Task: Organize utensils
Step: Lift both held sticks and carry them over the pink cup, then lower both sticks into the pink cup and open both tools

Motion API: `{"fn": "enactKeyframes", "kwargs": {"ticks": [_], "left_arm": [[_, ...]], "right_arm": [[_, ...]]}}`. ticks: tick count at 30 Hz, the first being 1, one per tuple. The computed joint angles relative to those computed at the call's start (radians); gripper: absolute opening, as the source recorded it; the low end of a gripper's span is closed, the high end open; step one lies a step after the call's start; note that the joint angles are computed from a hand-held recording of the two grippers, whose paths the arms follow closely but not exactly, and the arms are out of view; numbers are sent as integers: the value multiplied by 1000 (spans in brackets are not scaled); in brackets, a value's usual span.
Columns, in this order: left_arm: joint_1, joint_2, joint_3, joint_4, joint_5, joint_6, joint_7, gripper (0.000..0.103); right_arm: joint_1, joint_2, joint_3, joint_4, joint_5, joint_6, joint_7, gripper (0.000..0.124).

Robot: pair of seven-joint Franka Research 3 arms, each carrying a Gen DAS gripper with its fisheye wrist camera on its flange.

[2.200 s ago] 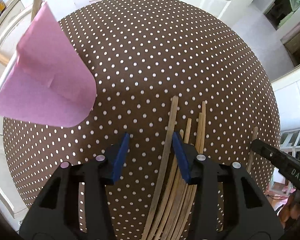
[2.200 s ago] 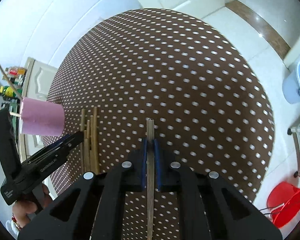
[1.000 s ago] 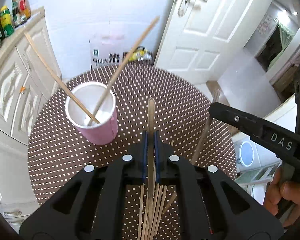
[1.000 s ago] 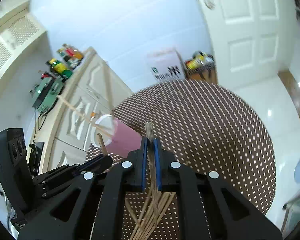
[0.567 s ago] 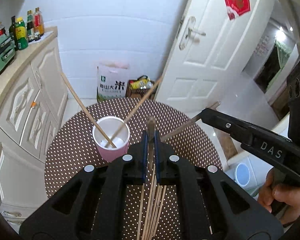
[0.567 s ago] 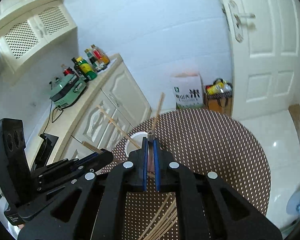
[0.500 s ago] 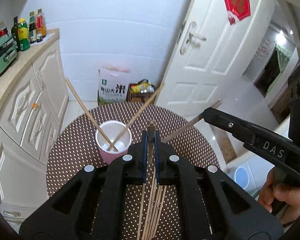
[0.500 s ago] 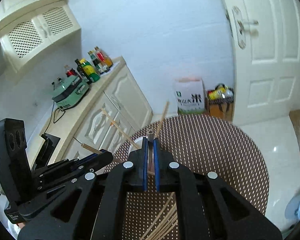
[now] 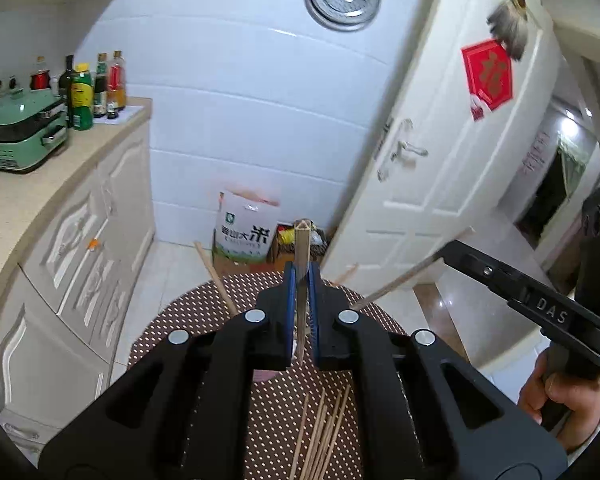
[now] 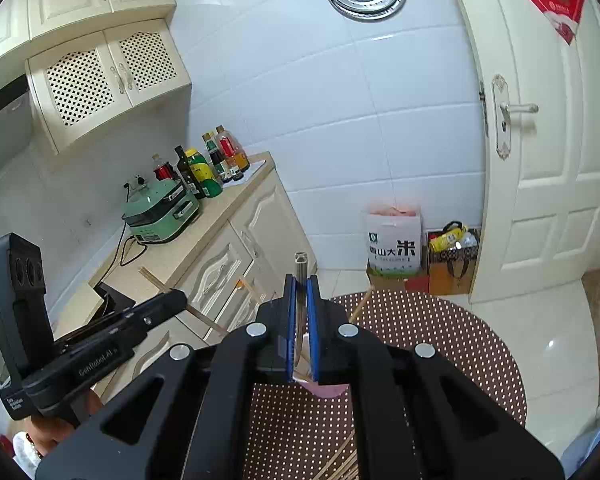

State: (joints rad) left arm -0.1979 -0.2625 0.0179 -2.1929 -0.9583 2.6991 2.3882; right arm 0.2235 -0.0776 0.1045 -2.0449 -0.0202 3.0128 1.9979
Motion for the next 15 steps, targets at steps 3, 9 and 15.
{"fn": "enactKeyframes", "kwargs": {"ticks": [3, 9, 15], "left_arm": [[8, 15, -2, 9, 3, 24, -13, 6], [27, 55, -12, 30, 28, 47, -45, 6], [45, 87, -25, 33, 40, 25, -34, 6]], "right_arm": [[-11, 16, 7, 21, -64, -5, 36, 4], [3, 42, -9, 39, -84, -25, 50, 4], [22, 56, -21, 45, -79, -56, 57, 4]]}}
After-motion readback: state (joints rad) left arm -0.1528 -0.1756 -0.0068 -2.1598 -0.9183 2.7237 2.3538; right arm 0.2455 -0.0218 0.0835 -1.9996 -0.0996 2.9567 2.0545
